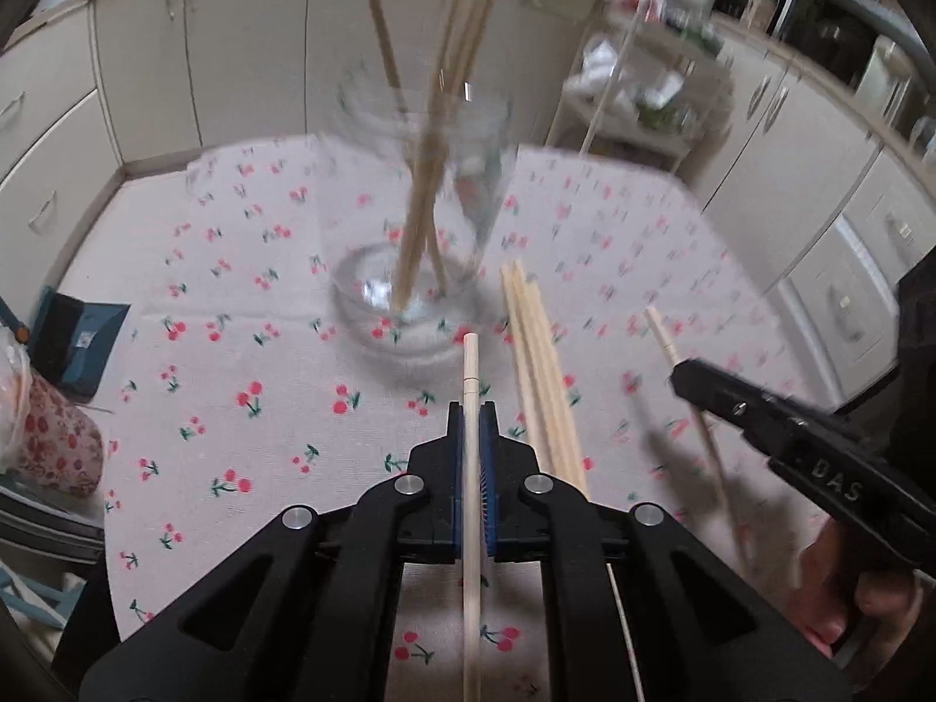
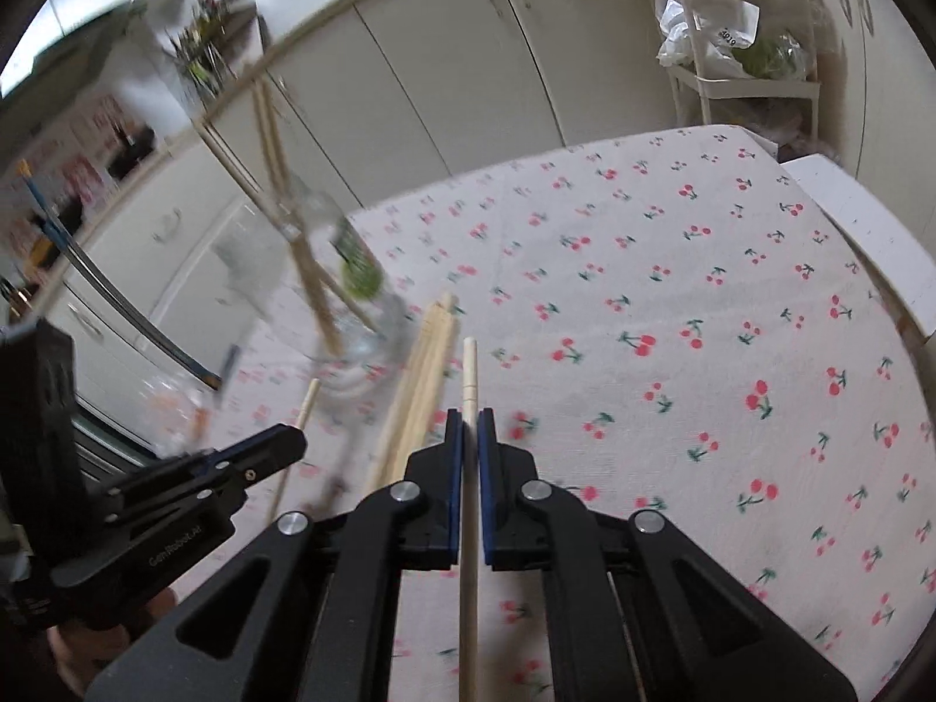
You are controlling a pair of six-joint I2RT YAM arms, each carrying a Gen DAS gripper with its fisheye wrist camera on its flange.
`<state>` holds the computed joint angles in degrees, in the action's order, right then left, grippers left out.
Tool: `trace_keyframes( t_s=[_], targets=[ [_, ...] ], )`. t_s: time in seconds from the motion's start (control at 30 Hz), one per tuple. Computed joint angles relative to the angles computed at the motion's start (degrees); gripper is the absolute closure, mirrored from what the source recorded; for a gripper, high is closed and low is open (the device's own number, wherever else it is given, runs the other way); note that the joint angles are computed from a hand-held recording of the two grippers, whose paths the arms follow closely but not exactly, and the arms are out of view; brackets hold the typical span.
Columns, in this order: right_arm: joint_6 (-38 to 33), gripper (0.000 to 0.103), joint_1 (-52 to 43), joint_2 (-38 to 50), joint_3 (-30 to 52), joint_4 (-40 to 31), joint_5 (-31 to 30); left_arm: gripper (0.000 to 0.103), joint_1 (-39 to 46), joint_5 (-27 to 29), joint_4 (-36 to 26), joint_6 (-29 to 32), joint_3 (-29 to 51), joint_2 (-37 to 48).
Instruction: Organize utensils
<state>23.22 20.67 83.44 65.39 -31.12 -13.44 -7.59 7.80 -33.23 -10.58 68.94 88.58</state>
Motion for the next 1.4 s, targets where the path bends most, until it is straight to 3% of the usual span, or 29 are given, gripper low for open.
trace_keyframes(
  t_s=[0.27, 0.5, 0.8, 1.4],
  targets=[
    [4.58, 0.097, 2.8, -8.07, -1.8, 12.33, 3.05, 0.098, 3.6, 1.11, 8.99, -1.83, -3.6, -10.98],
    [9.0, 0.097, 4.68, -4.27, 4.83, 24.58, 7.54, 0.098, 7.02, 1.92, 19.04, -6.3, -0.81, -12.43],
    [13.22, 0.097, 4.6, 5.6, 14.94, 35.58, 13.55, 0.098, 9.23, 1.56, 29.62, -12.39, 7.05, -6.67],
    [16.08, 0.097, 5.15, 20.16, 21.82, 42.97, 16.57, 0.098, 8.99, -1.79, 40.87, -15.63, 13.19, 8.83]
  ],
)
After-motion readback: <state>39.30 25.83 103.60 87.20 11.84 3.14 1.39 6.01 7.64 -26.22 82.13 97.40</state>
